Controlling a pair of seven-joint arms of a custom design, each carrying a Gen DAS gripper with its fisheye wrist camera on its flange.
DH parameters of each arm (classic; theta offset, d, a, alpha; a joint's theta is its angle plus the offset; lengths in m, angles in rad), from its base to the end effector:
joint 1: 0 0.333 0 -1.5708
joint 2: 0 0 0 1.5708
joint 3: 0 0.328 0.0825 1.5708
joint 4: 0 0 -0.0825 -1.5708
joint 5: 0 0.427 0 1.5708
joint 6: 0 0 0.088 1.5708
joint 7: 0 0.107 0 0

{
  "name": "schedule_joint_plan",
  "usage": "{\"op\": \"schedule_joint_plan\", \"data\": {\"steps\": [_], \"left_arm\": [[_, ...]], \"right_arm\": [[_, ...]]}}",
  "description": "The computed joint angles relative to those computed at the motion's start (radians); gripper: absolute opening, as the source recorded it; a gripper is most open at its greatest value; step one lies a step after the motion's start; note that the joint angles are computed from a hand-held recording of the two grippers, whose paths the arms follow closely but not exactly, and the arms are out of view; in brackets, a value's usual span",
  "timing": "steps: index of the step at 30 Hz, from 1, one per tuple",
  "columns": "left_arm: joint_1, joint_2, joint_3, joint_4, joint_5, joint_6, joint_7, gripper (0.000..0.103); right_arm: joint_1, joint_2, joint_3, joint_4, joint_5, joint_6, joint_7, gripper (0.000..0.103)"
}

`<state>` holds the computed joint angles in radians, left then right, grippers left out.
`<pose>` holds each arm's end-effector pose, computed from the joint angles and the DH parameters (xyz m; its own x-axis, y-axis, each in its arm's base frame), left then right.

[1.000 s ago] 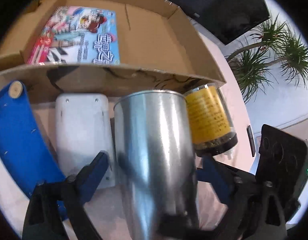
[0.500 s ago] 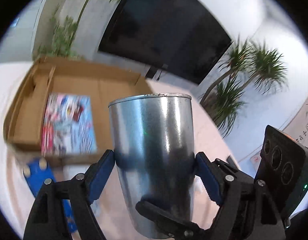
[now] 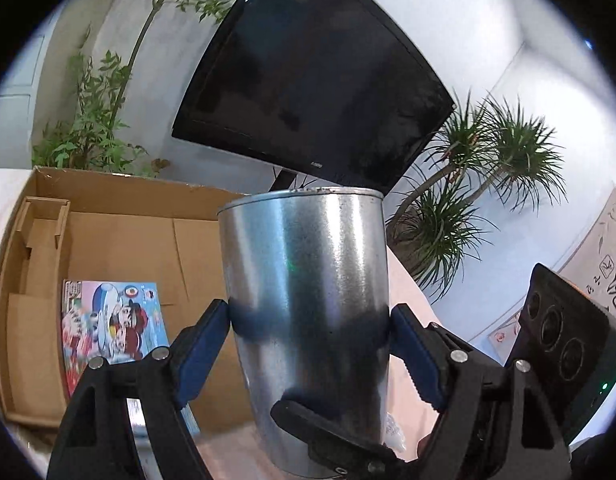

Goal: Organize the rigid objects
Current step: 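Set the silver can upright in the box beside the game box, then grasp the yellow-and-black canister with the left tool and lift it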

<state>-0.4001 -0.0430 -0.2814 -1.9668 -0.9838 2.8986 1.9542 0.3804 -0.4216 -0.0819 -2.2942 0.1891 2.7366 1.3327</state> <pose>0.5162 -0.3584 0.5813 -0.4296 -0.7108 0.5570 -0.7174 -0.1059 -0.6885 0.4932 0.1381 0.6136 0.3925 -0.9192 -0.0322 -0.5993 -0.2291 -0.7670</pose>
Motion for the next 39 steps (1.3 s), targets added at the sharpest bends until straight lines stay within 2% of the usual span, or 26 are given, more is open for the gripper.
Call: {"op": "schedule_joint_plan", "data": {"steps": [7,10,11,12,14,18,20,22,24,26,28,29,30,33,35,38,39], "left_arm": [[0.038,0.095,-0.005,0.065,-0.034,-0.057,0.02,0.081],[0.057,0.136,-0.004,0.088,0.042,-0.106,-0.08,0.081],[0.06,0.157,0.002,0.1,0.104,-0.138,-0.158,0.081],[0.062,0.175,0.008,0.114,0.173,-0.177,-0.239,0.081],[0.067,0.211,0.016,0.143,0.285,-0.248,-0.372,0.081],[0.076,0.262,0.015,0.193,0.405,-0.342,-0.519,0.08],[0.079,0.283,0.016,0.215,0.454,-0.393,-0.573,0.079],[0.089,0.284,0.005,0.208,0.447,-0.381,-0.574,0.08],[0.08,0.263,0.01,0.192,0.501,-0.374,-0.609,0.079],[0.069,0.214,0.017,0.142,0.556,-0.337,-0.658,0.079],[0.052,0.126,0.02,0.056,0.651,-0.259,-0.694,0.079],[0.042,0.077,0.022,0.011,0.741,-0.224,-0.745,0.079],[0.035,0.012,0.019,-0.051,0.883,-0.183,-0.83,0.081],[0.073,-0.137,-0.04,-0.172,1.157,-0.161,-1.025,0.087],[0.069,-0.203,-0.056,-0.242,1.123,-0.15,-1.04,0.088],[-0.039,-0.235,0.01,-0.312,0.837,-0.133,-0.89,0.088],[-0.09,-0.238,0.045,-0.335,0.708,-0.114,-0.82,0.088]], "right_arm": [[-0.028,0.153,0.003,0.103,0.029,-0.011,-0.026,0.082],[-0.038,0.208,0.005,0.138,0.072,-0.045,-0.057,0.082],[-0.044,0.225,0.009,0.146,0.088,-0.064,-0.067,0.082],[-0.051,0.25,0.008,0.17,0.111,-0.104,-0.082,0.082],[-0.073,0.317,0.001,0.244,0.183,-0.245,-0.113,0.082],[-0.143,0.438,0.002,0.371,0.339,-0.465,-0.134,0.082],[-0.178,0.49,0.016,0.425,0.372,-0.53,-0.122,0.082],[-0.204,0.531,0.038,0.453,0.372,-0.56,-0.083,0.085],[-0.224,0.561,0.063,0.483,0.348,-0.607,-0.062,0.087],[-0.225,0.515,0.089,0.428,0.288,-0.535,-0.052,0.087],[-0.235,0.447,0.099,0.367,0.316,-0.505,-0.09,0.088],[-0.239,0.4,0.096,0.327,0.348,-0.487,-0.118,0.09],[-0.238,0.337,0.09,0.273,0.367,-0.459,-0.14,0.094],[-0.229,0.109,0.05,0.073,0.364,-0.337,-0.183,0.098],[-0.236,0.004,0.03,-0.02,0.299,-0.328,-0.171,0.098],[-0.251,-0.068,0.017,-0.1,0.185,-0.39,-0.112,0.086],[-0.246,-0.079,0.01,-0.116,0.161,-0.415,-0.101,0.074]]}}
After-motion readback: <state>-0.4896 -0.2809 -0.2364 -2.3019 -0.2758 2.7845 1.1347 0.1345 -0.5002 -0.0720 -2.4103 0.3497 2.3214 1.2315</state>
